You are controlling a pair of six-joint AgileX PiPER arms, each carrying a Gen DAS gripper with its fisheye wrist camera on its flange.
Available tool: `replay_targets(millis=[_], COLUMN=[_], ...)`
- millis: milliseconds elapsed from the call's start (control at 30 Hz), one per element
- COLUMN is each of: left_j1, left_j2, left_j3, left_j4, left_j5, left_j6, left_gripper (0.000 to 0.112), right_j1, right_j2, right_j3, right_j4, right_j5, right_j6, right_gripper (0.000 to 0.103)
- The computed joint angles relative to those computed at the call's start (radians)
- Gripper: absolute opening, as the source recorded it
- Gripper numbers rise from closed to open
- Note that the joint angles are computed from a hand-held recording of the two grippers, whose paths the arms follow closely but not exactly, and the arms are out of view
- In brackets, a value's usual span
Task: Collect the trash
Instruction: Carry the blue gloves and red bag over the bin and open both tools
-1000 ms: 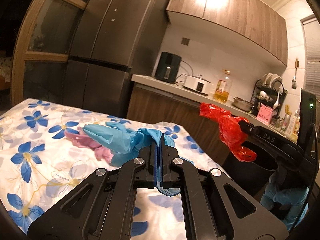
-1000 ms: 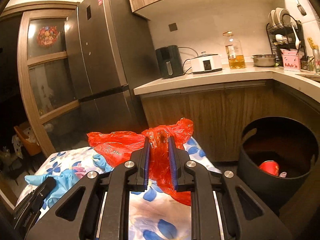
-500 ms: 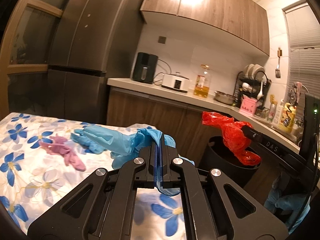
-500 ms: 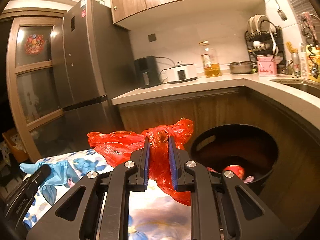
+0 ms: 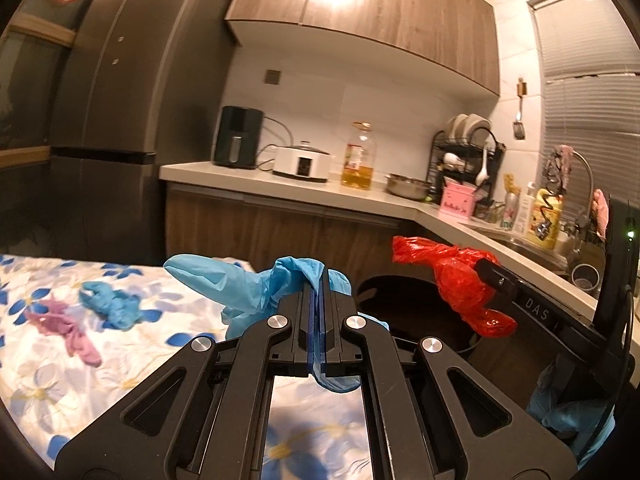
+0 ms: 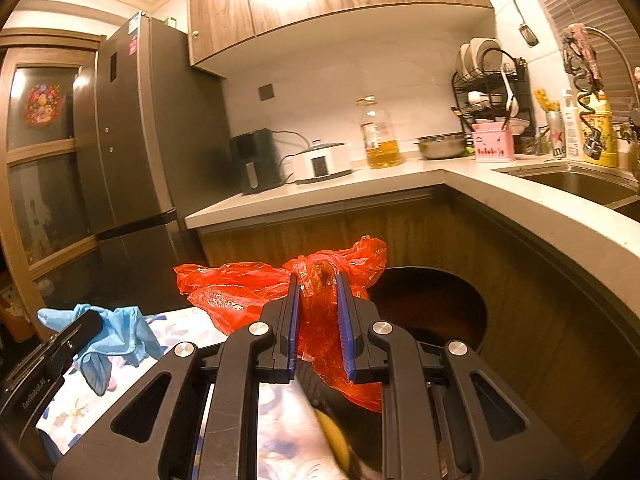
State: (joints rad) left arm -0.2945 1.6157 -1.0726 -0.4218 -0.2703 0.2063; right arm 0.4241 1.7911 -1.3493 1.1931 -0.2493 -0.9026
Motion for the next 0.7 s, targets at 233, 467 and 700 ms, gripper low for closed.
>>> replay_targets(millis=[233,467,700], left_j1=[-0.051,-0.085,-0.110], left_j2=[0.107,0.232,0.359], left_j3=[-0.158,-0.337,-0.513], left_j4=[0.033,0.156,0.227], left_j5=[0.041,0.103,0.178], left_j6=[-0.006,-0.116,-0.167], left_gripper=[0.000,0.000,0.000], right_j1=[-0.057,-0.103,-0.143], right_j2=[-0.005,0.015,0.053], right_j3=[0.014,-0.008,-0.057], right_j4=[-0.042,-0.018,0.034], right_j5=[-0.013,-0.021,-0.007], right_j6=[0.039,0.020,-0.027], right_gripper=[0.018,0.018,0.018])
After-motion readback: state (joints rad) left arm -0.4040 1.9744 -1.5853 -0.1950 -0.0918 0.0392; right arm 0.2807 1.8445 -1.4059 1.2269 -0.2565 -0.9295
